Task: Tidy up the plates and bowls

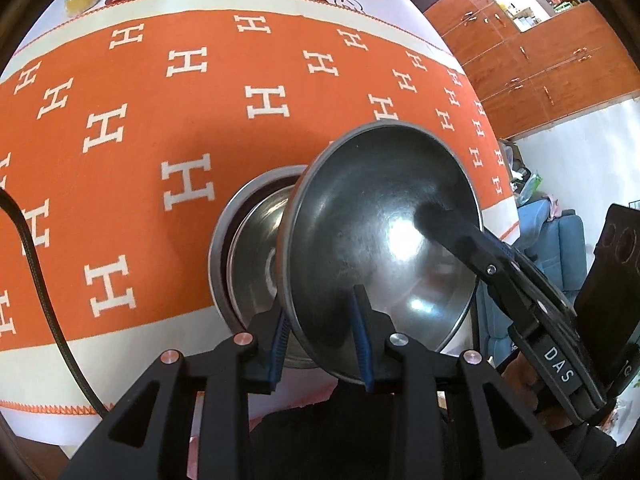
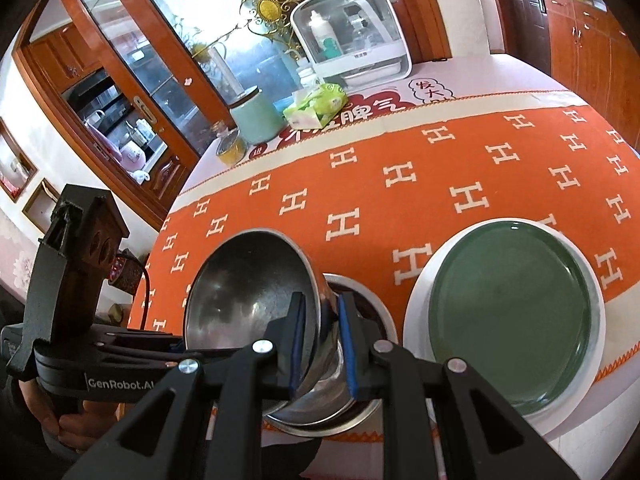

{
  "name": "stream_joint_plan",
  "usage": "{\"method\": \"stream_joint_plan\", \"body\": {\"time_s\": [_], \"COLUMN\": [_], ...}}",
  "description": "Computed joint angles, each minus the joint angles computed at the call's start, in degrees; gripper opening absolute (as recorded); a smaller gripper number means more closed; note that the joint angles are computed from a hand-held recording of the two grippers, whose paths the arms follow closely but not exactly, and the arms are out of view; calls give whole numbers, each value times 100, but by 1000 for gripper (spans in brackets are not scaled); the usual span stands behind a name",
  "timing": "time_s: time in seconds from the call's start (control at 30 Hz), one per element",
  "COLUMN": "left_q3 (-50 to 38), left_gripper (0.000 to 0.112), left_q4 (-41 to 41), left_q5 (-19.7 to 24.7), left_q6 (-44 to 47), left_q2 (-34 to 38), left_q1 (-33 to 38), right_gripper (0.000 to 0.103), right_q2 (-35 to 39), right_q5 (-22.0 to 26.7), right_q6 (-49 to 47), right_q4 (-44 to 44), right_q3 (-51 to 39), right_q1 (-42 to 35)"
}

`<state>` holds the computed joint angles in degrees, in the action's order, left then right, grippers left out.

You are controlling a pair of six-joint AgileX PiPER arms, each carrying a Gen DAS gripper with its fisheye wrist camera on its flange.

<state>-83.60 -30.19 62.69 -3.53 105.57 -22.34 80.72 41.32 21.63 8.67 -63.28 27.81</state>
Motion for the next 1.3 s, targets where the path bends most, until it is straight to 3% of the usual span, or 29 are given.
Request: {"method": "stream_joint_plan", "body": {"time_s": [0.37,0.67,1.1,1.3], "left_q3": [44,160,348,831], "left_gripper": [34,51,59,60], "left_q4": [71,148,605,896], "left_q5": [118,-75,-660,-1464], "left_q6": [-5,-87,-240,-290], "left_q2": [58,-111,-575,-1048], "left_q1": [-10,-39,-276,-333], "right_gripper": [17,17,17,17], "right_q2": [393,609,581,552], "right_q5": [685,1139,1303,1212], "right_q6": [59,-155,-313,-479], "right_q4": [-272,-212,-146,121], "right_q3": [-453,-687,-665,-524], "right_q1": [98,57,-55,-184]}}
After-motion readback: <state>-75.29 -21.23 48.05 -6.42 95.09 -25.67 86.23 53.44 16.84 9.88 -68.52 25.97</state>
